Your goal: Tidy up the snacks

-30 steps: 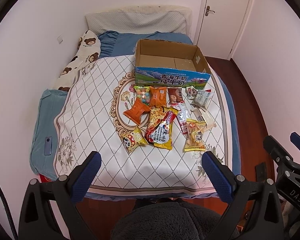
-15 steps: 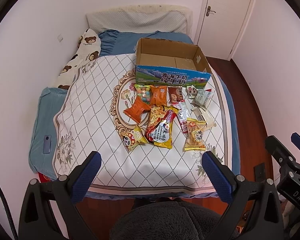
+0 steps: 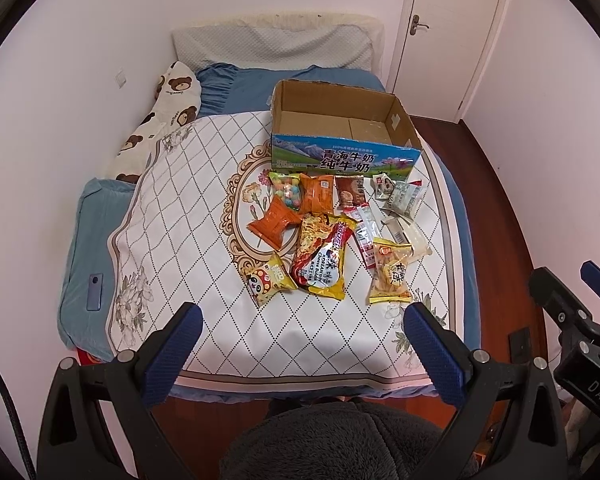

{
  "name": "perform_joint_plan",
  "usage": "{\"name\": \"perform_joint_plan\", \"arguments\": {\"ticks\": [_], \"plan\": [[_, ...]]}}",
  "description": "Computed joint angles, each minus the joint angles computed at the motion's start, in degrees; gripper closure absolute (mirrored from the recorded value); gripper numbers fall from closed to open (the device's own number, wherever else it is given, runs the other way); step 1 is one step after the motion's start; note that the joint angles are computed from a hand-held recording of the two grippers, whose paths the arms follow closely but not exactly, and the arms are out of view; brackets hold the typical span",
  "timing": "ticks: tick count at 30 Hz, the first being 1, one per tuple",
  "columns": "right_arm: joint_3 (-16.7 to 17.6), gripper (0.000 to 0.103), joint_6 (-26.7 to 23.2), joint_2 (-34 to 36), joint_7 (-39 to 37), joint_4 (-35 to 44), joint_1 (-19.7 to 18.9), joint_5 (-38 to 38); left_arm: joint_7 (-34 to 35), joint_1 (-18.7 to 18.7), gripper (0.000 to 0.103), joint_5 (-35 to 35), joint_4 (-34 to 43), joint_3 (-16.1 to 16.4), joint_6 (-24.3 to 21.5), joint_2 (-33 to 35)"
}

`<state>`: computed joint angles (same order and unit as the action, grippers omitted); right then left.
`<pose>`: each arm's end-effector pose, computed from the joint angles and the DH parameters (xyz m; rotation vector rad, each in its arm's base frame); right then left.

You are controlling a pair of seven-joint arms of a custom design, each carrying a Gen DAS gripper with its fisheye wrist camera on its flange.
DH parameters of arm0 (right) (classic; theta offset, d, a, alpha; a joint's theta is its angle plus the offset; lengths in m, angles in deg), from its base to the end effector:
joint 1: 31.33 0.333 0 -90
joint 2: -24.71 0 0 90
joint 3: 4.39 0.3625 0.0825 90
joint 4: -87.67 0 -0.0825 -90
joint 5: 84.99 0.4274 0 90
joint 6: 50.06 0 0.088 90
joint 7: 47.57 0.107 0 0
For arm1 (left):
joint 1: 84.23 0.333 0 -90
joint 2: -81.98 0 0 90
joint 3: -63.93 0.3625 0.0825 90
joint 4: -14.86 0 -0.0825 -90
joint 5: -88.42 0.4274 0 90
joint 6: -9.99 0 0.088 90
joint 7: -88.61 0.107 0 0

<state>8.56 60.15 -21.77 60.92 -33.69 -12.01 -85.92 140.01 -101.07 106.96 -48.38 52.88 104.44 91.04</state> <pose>0.2509 0.2188 0.7871 -2.0305 1.6210 -0.5160 0.5876 -0.2565 0.8262 -2.1514 1.6989 -0.4429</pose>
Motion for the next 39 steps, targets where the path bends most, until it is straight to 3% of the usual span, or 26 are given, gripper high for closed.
{"name": "perform_joint_plan", "arguments": {"ticks": [25,29,34,39], "plan": [[-0.73,0.0,1.91,0.45,1.26,-1.11,-0.97,0.61,-0.86,0.5,0.0,1.56,-0.77,0.83,2.7,1.4],[-1.67,0.0,3.09,2.31,2.27,-3.92,-0.85,2.03,-0.23,1.18,0.0,0.86,-0.35,1.5,1.8,4.75],[-2.9,0.0,6.69,5.9,2.48,-9.08,-0.33,3.4,5.73,1.67,0.0,-0.35,1.27,2.16,0.86,10.36],[-4.78,0.0,13.38,12.08,-0.19,-14.57,0.88,4.68,12.17,1.5,0.0,-1.74,11.49,3.57,-4.85,21.42]]}}
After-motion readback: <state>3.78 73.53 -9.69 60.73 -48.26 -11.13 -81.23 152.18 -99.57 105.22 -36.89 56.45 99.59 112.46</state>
